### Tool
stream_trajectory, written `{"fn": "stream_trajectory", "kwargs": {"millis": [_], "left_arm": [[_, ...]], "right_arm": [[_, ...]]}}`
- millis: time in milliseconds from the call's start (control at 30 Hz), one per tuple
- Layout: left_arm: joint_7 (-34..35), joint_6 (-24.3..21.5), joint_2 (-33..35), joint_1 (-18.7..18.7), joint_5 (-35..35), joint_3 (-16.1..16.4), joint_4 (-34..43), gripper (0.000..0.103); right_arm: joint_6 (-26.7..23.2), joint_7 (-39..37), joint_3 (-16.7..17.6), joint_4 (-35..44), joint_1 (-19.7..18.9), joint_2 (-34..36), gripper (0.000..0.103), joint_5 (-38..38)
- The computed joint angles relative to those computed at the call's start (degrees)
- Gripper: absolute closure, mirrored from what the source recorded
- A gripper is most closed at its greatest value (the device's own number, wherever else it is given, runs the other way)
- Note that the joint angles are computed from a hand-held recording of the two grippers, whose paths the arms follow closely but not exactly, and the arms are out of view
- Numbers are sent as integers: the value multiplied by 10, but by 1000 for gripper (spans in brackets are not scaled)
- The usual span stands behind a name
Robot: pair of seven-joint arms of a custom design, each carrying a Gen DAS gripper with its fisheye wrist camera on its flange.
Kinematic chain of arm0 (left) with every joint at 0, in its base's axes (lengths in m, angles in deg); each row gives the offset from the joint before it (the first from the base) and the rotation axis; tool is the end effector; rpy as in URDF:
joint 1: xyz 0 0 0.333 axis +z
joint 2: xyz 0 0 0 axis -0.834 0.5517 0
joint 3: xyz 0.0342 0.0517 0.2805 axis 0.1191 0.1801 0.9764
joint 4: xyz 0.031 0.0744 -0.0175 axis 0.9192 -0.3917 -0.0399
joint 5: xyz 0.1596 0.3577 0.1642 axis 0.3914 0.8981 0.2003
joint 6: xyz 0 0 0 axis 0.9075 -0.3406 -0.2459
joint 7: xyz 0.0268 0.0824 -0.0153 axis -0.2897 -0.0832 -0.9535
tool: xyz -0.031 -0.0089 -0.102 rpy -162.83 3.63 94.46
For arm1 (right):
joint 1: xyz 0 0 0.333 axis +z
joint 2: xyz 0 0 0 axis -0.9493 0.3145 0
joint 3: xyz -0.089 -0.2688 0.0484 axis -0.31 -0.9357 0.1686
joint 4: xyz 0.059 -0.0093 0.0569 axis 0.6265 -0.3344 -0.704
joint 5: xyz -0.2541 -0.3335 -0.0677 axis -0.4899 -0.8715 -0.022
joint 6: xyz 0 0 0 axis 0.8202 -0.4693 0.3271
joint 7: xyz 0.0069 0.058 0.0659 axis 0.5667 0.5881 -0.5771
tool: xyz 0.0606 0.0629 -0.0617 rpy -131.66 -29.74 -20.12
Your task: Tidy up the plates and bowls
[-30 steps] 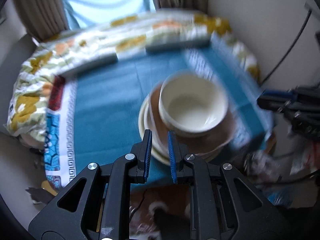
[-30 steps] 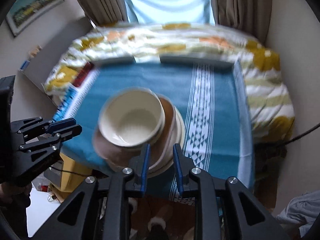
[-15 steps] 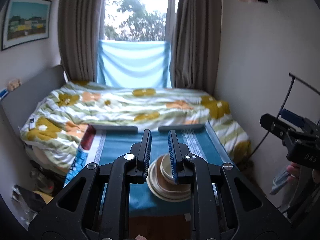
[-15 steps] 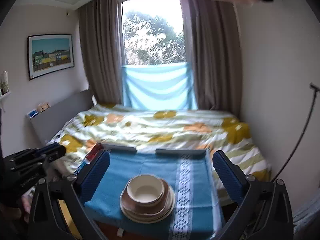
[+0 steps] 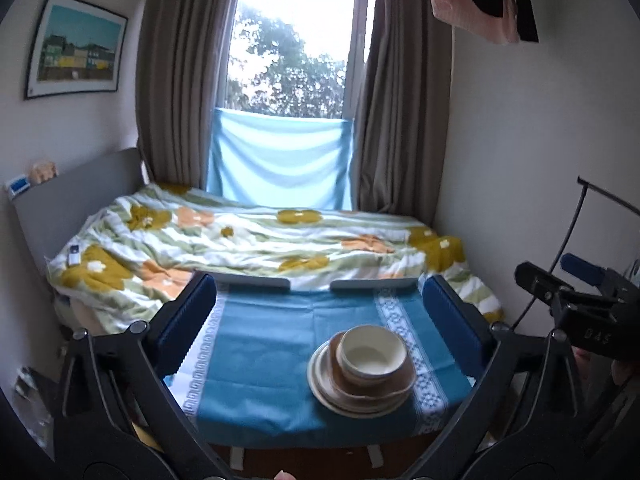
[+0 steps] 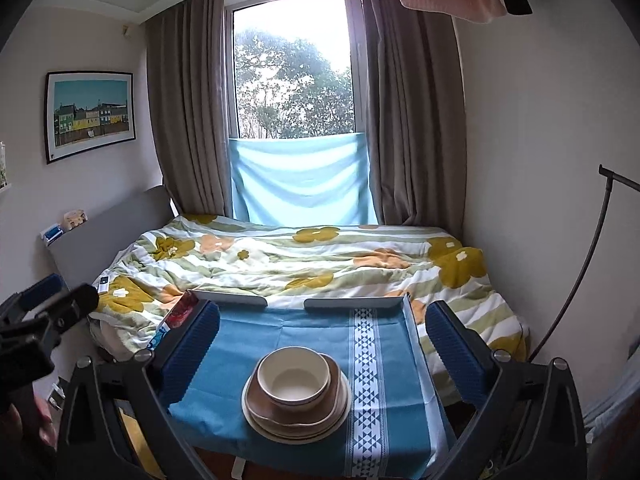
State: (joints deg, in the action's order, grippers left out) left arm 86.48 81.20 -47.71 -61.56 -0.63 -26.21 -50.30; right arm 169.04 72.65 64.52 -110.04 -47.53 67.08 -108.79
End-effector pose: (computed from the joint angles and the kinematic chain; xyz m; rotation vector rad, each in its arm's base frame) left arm 0.3969 -0.2070 0.7868 -1.4702 1.5512 -1.1379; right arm 0.3997 0.3878 0.7723 -1.4946 1.4909 -0.9042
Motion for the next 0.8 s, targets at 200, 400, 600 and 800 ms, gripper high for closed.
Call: {"fn": "stream_trajectory", "kwargs": {"millis": [200,400,600,800], "left_arm": [[12,-6,-6,0,5,2,-11,0],[16,2,-17,1,1,8,-21,0],[24,7,-16,2,-4,10,-20,0],[27,13,-13,5,-4,8,-17,0]], "right_arm": [[-11,11,6,12,3,10,1,-21],[-22,18,4,22,11,20,1,-34],[-32,30,3,32,19,29,1,-52],[-41,33,-1,40,28,37,1,-63]]}}
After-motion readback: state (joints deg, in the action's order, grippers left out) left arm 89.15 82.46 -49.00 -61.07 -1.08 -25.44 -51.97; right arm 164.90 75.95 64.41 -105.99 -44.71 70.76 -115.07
